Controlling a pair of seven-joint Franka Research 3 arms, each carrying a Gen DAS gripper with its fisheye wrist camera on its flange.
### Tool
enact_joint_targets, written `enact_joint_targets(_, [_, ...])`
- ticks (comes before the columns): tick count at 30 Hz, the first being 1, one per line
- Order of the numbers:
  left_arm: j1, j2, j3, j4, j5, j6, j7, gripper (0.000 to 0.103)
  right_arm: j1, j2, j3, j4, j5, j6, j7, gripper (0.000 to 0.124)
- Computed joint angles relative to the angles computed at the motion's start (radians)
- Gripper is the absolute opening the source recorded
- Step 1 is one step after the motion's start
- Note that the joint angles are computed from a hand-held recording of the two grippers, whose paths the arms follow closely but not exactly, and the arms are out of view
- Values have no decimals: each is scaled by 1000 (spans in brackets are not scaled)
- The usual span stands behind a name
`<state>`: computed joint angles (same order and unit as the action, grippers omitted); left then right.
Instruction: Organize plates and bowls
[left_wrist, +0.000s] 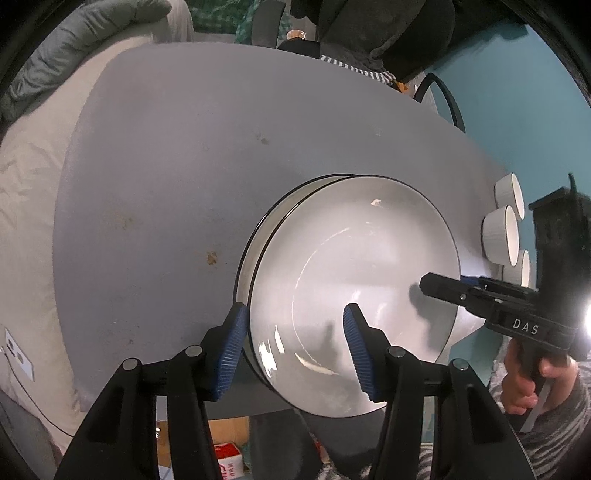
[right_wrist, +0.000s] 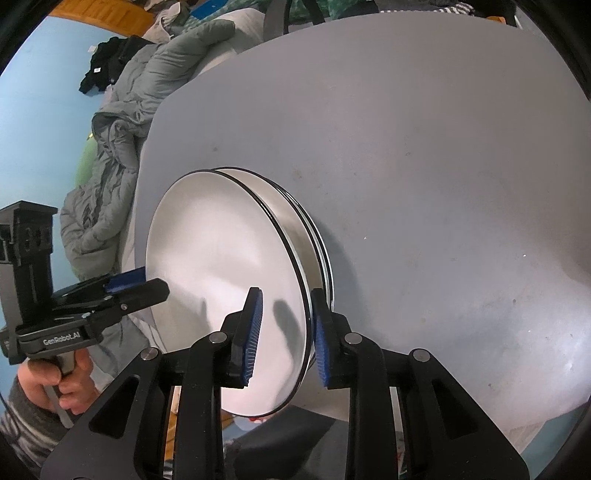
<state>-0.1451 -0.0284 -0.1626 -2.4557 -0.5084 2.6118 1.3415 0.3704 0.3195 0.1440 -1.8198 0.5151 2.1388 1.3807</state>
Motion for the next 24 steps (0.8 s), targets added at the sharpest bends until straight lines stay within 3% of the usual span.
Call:
enact_joint_targets(9, [-6,-27,-7,-7,158,4,-119,55,44,-11,-7,0,-113,34,56,26])
enact_joint_targets(19, [-26,-33,-6,-16,181,9,-142,55,68,-14,-13,15,-205,27,110,30])
enact_joint_targets(21, [-29,-32,-5,-17,178,16,-143,55,101,-32,-31,9,-317,54,164,38])
enact_joint_targets(24, [-29,-36,-2,-23,176,21,-146,56,101,-36,-22,23,-348,44,153,49])
